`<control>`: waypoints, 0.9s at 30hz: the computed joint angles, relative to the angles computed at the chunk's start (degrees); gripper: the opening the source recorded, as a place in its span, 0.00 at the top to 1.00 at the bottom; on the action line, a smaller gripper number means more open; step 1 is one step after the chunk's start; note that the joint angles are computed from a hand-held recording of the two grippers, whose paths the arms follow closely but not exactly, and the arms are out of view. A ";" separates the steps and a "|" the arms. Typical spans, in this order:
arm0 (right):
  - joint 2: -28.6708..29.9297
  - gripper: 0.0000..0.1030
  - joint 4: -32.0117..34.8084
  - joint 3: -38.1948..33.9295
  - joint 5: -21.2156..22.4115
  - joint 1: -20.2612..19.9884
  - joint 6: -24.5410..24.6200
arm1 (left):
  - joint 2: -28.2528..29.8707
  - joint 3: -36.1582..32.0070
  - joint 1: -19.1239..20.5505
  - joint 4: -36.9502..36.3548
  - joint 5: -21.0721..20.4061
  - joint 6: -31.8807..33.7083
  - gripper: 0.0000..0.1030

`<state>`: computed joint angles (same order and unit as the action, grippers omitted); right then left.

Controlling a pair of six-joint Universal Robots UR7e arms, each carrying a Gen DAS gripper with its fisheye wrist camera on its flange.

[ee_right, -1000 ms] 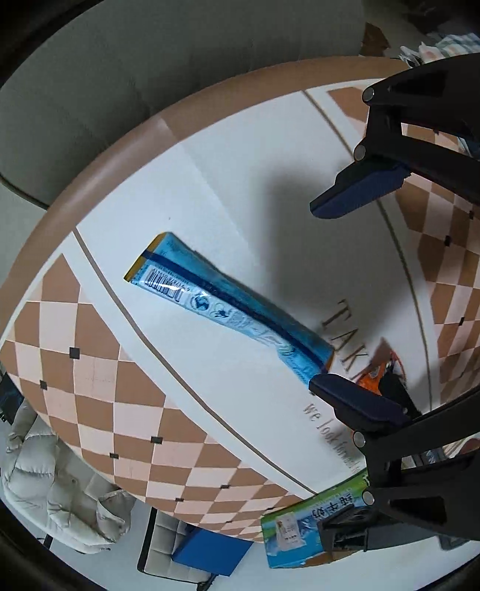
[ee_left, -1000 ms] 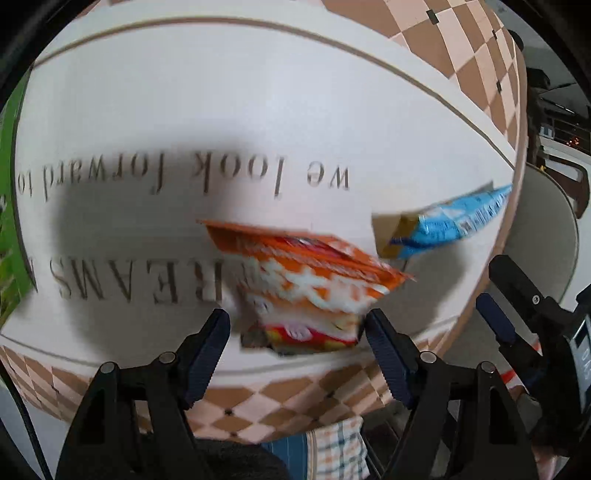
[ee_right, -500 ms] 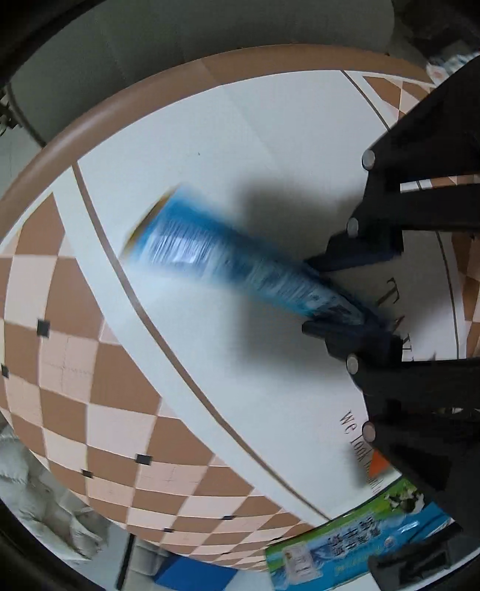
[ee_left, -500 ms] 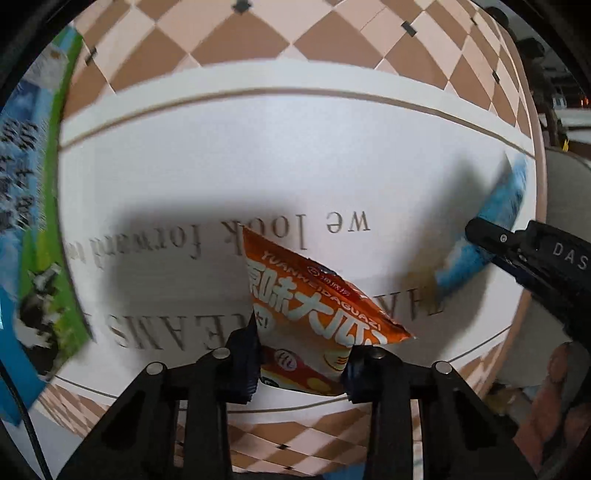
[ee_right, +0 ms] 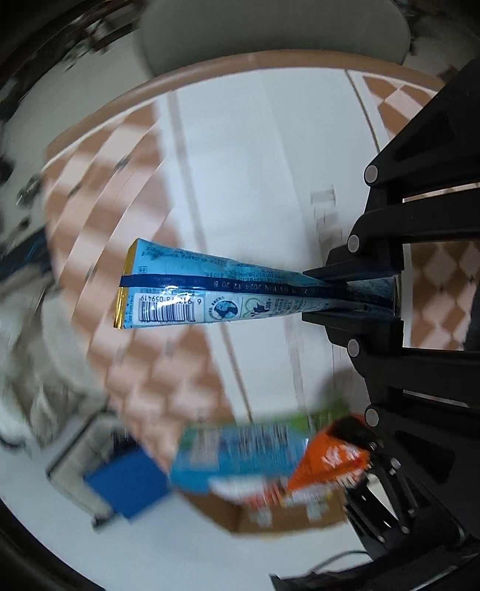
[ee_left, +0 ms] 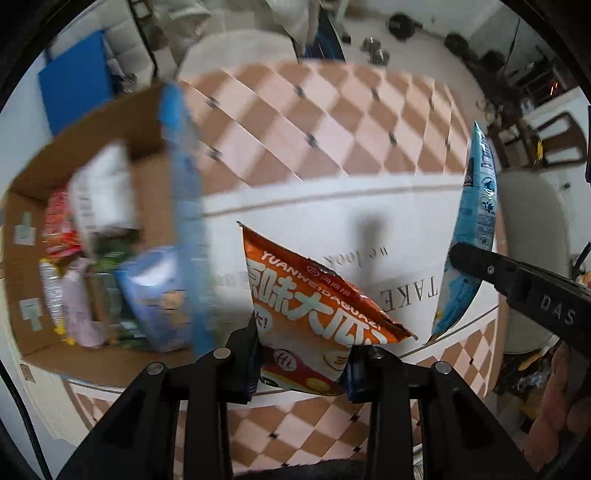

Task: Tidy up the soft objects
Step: 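Carry orange bag and blue stick into the box and open both tools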

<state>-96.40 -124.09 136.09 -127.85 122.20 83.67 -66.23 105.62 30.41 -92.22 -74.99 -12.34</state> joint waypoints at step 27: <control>39.20 0.86 -2.49 -33.86 7.39 -11.20 -19.44 | 19.36 -40.92 24.56 24.41 22.45 1.62 0.70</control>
